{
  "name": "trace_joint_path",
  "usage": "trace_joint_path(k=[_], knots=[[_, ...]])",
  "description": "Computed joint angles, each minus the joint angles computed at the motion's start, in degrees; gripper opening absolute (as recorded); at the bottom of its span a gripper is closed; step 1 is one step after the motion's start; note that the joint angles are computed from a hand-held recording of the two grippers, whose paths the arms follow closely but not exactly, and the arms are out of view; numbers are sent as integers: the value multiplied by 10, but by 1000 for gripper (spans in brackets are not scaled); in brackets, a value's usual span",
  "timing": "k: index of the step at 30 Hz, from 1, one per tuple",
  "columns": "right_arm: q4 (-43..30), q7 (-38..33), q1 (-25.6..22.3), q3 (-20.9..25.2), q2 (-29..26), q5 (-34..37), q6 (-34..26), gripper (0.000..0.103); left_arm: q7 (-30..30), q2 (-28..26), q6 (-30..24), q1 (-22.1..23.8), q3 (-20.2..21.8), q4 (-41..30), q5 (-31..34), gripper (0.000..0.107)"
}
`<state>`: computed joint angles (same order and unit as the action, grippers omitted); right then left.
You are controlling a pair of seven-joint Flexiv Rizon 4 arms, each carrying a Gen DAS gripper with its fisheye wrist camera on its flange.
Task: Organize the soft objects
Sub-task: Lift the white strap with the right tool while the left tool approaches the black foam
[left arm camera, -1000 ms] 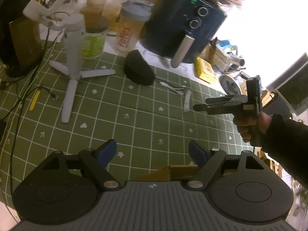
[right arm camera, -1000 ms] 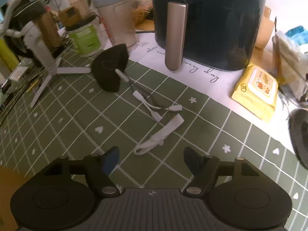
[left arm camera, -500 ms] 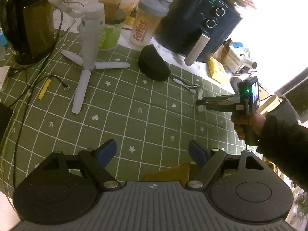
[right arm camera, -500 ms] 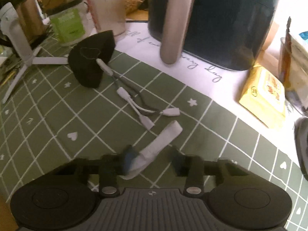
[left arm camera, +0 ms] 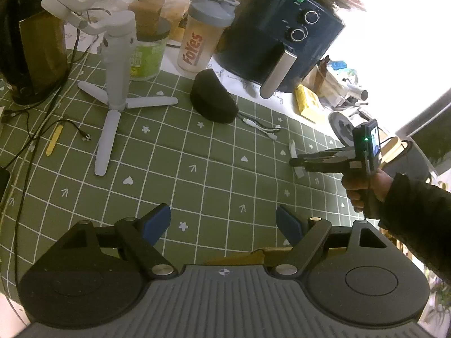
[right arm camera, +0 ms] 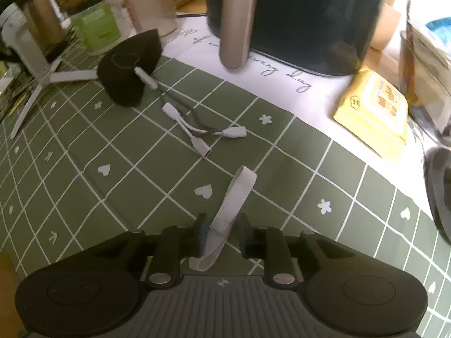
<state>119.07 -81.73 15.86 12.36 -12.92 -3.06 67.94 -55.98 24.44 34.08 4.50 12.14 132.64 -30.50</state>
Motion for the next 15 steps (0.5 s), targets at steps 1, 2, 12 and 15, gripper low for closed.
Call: trace_joint_path(k=[1, 2, 12, 15], knots=[[4, 18, 6, -5, 0, -8, 7, 32, 1, 0, 0, 0, 0, 0, 0, 82], [10, 40, 13, -11, 1, -20, 14, 33, 0, -1, 1, 0, -1, 0, 1, 82], [40, 209, 44, -48, 10, -178, 8, 23, 13, -5, 7, -4, -1, -5, -6, 82], [33, 229, 38, -40, 13, -172, -16, 14, 26, -10, 14, -8, -2, -9, -12, 82]])
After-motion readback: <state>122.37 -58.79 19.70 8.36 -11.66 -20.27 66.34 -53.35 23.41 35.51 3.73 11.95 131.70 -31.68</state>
